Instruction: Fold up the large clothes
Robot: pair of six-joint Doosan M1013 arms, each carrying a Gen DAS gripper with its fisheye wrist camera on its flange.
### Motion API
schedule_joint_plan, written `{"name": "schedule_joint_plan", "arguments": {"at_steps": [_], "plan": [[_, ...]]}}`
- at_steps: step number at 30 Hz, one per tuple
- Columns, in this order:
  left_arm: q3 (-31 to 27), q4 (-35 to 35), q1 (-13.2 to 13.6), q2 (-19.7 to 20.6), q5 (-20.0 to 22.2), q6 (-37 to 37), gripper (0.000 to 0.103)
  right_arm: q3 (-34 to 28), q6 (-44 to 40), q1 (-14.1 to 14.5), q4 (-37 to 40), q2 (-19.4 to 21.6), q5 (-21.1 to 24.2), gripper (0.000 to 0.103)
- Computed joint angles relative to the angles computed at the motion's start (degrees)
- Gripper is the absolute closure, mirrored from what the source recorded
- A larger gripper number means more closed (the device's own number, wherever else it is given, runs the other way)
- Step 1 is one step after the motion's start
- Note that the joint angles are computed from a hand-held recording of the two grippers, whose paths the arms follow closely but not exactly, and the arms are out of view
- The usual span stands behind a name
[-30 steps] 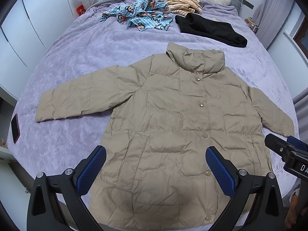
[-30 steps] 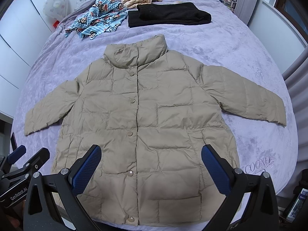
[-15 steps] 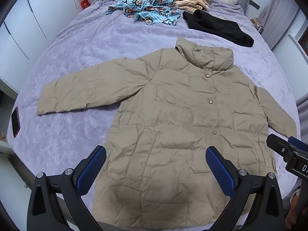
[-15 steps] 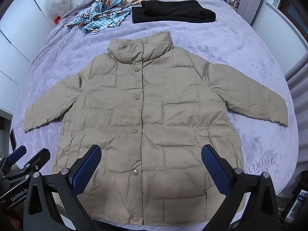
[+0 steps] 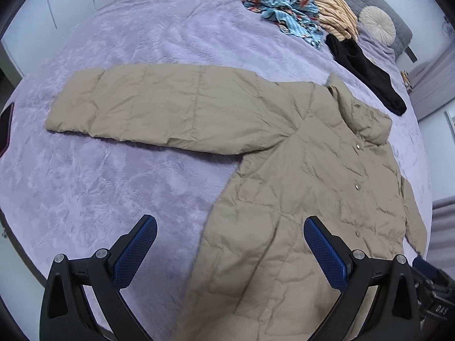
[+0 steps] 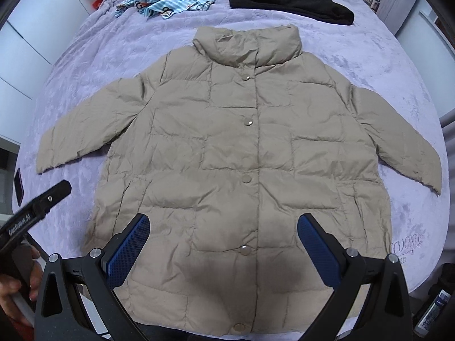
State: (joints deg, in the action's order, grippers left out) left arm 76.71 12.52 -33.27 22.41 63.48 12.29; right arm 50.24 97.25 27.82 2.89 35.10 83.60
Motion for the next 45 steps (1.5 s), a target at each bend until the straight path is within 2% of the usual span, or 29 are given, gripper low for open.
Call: {"name": "schedule_joint_plan", "arguments": {"at_steps": [8, 12, 15, 18, 20, 25, 26, 27, 28, 29, 31, 32, 33, 34, 35, 36, 39, 45], "plan": [[13.3, -1.0, 6.3, -3.3, -18.5, -7.0, 0.0, 0.0, 0.2, 3.0, 1.5, 3.1, 0.0, 0.0], [17.7, -1.9, 9.2, -3.4, -26.1, -10.6, 0.0, -0.2, 0.0, 3.7, 2.9, 4.5, -0.3, 0.0], [20.0, -0.8, 11.0, -3.3, -30.7, -14.1, 0.0, 0.5, -1.0, 4.0, 4.2, 5.0, -3.0, 0.0], [20.4, 2.9, 12.2, -3.0, -32.1, -17.3, 0.0, 0.4, -1.2, 4.1, 5.3, 5.9, -5.3, 0.0], [19.9, 5.3, 12.6, -2.6, -31.6, -18.9, 0.0, -0.6, -0.8, 4.1, 6.2, 6.9, -6.4, 0.0], [17.9, 12.3, 14.0, -1.3, -27.4, -25.0, 0.0, -3.6, -0.6, 4.3, 8.8, 9.3, -10.0, 0.0], [17.9, 13.6, 14.3, -1.2, -27.0, -26.6, 0.003, -4.5, -0.4, 4.2, 10.1, 10.0, -11.0, 0.0], [17.9, 14.6, 14.6, -1.1, -26.6, -27.8, 0.014, -4.9, -0.1, 4.1, 11.0, 10.4, -11.6, 0.0], [18.0, 15.0, 14.9, -1.1, -26.6, -28.3, 0.033, -5.7, 0.3, 3.9, 13.0, 11.0, -12.4, 0.0], [18.2, 15.2, 15.3, -1.2, -26.9, -28.4, 0.043, -5.6, 0.3, 3.6, 14.9, 11.2, -13.6, 0.0], [19.2, 16.3, 16.0, -1.6, -30.2, -27.9, 0.081, -6.8, 0.3, 3.4, 18.6, 12.3, -14.9, 0.013], [19.8, 16.4, 16.3, -2.0, -32.0, -27.1, 0.087, -7.8, 0.2, 3.3, 20.5, 13.1, -14.4, 0.039], [19.9, 16.6, 16.5, -2.3, -32.9, -26.2, 0.091, -8.9, 0.2, 3.1, 22.3, 14.1, -13.7, 0.075], [19.9, 17.8, 16.2, -2.7, -32.2, -26.1, 0.091, -10.9, 0.9, 3.0, 24.4, 15.5, -12.9, 0.089], [19.3, 19.0, 15.9, -2.8, -31.1, -25.4, 0.091, -11.3, 1.3, 3.0, 25.3, 16.0, -13.2, 0.095], [18.7, 20.4, 15.5, -3.1, -30.0, -24.5, 0.095, -11.8, 1.5, 3.1, 26.3, 16.6, -13.8, 0.096], [16.5, 24.4, 14.2, -3.8, -27.4, -21.0, 0.095, -13.6, 1.9, 3.6, 28.7, 18.4, -14.4, 0.096], [10.7, 28.6, 11.3, -3.4, -30.5, -10.2, 0.095, -16.4, 4.4, 3.8, 30.5, 20.8, -11.6, 0.096]]}}
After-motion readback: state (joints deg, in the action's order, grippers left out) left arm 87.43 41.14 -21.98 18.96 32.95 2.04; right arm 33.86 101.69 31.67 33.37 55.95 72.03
